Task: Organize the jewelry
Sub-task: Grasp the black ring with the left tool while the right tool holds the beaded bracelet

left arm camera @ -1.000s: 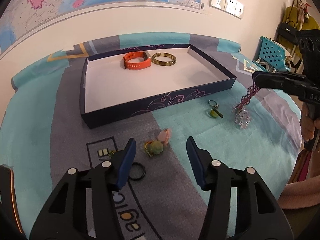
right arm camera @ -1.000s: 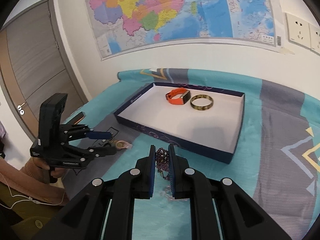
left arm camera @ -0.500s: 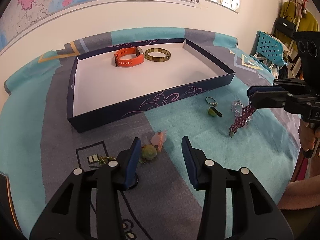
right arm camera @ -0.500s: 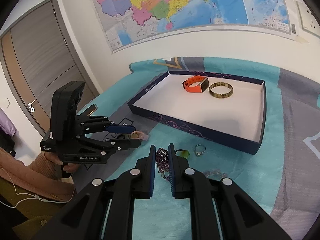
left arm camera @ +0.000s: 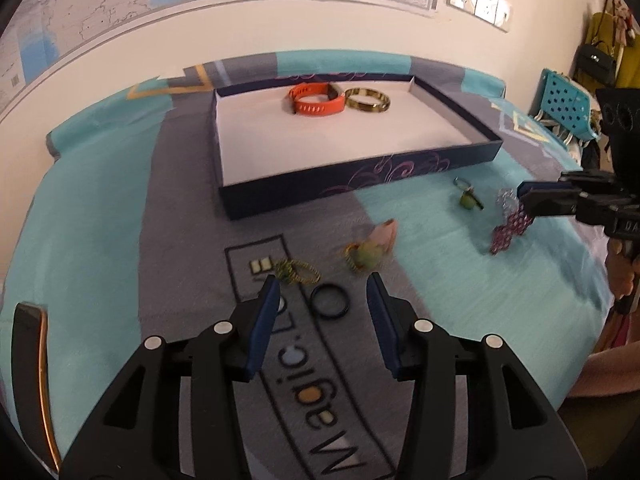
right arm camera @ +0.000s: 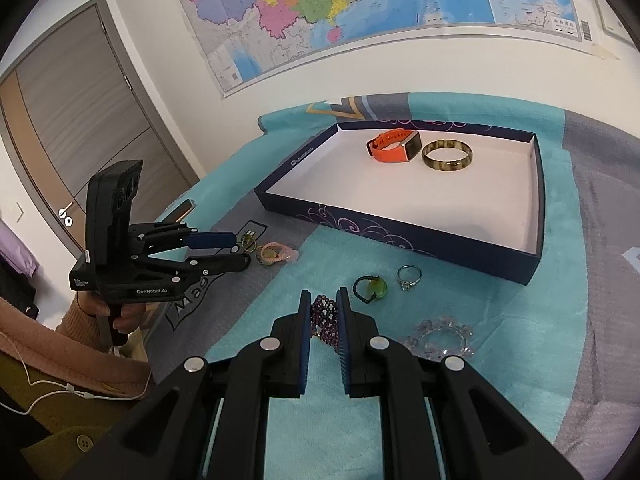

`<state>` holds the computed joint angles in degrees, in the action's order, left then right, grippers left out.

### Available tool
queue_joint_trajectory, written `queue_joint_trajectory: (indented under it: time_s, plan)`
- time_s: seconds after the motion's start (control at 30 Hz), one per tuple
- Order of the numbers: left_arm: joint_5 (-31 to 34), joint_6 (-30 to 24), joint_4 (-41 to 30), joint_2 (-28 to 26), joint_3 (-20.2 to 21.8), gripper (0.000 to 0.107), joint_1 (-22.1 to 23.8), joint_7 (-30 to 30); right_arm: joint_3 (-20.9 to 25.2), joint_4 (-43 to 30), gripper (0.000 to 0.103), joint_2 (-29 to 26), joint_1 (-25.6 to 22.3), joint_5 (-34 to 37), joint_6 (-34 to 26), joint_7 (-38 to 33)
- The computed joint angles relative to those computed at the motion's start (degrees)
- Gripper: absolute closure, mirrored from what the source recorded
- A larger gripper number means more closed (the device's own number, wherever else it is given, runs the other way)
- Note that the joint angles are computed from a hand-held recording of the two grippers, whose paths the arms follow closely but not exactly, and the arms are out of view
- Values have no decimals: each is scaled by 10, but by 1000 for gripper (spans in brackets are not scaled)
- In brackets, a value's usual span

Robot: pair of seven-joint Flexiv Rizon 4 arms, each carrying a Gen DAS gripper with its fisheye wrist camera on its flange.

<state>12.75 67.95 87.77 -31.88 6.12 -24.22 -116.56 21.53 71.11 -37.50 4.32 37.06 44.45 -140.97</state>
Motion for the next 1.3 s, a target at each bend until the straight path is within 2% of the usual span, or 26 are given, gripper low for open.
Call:
queue_joint_trajectory:
  time_s: [0.13,0.3,0.4,0.47,0.73,1.0,1.3]
  plan:
    - [2,-14,-2,-2,-2,63,-2,6,-2,-2,92,-2,2,-2,2,4]
    - [14,-23,-17,-10,12,64,-14,-17,-1,-3,92,-4,3,-3,5,10]
    - [36,-38,-30,-13,23,70,-27,-38,0,-5,92,-4,4,-2,8,9]
    - [39,-37,-28,-12,18,84,-24,-43,1,-7,92,-5,4,-1,8,11]
    - [47,-30,-23,-7,13,84,-19,-64,10,-13,92,-1,0,11,9,-5]
    - [40,10,-5,8,8,84,-12,-61,9,-26,92,1,3,22,17,-19]
    - [34,30,-42,-1,10,84,-6,-34,6,-65,92,-11,12,13,37,-19]
